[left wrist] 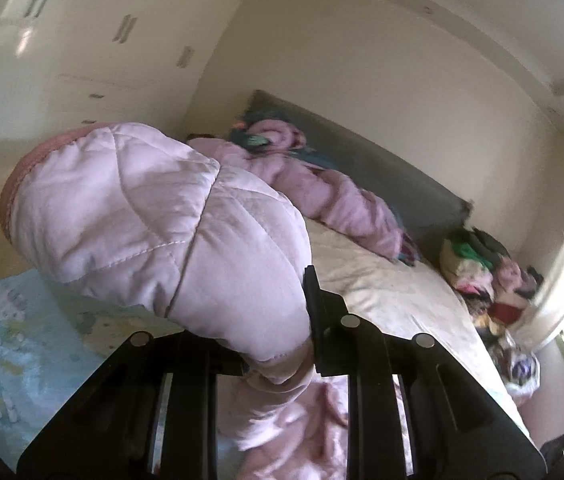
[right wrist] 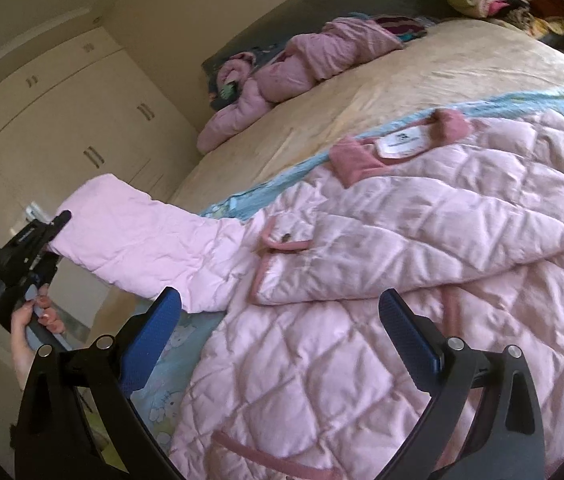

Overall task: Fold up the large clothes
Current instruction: 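Lift the sleeve with the left tool and lay it across the jacket front, releasing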

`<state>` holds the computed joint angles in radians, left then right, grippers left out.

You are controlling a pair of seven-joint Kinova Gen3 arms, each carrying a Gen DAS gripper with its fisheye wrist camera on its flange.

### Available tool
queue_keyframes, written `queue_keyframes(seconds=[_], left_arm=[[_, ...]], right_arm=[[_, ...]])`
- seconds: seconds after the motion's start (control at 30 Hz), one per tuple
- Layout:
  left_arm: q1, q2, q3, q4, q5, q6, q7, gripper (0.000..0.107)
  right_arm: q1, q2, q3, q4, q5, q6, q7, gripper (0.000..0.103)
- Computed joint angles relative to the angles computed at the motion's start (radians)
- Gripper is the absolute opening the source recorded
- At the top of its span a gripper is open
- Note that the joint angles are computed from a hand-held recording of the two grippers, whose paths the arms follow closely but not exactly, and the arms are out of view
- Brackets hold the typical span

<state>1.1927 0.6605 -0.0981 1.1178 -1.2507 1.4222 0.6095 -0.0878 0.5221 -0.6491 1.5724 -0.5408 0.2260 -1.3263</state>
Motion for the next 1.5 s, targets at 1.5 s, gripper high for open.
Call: queue_keyframes(seconds=[1.5], left_arm=[[-0.188,0.516,0.083,-0.810,0.635,-0.417,-1.207,0.018]], right_arm=[[0.345,-0.152,-0.038,0.282,0.170,-0.174,-0.398,0.099]])
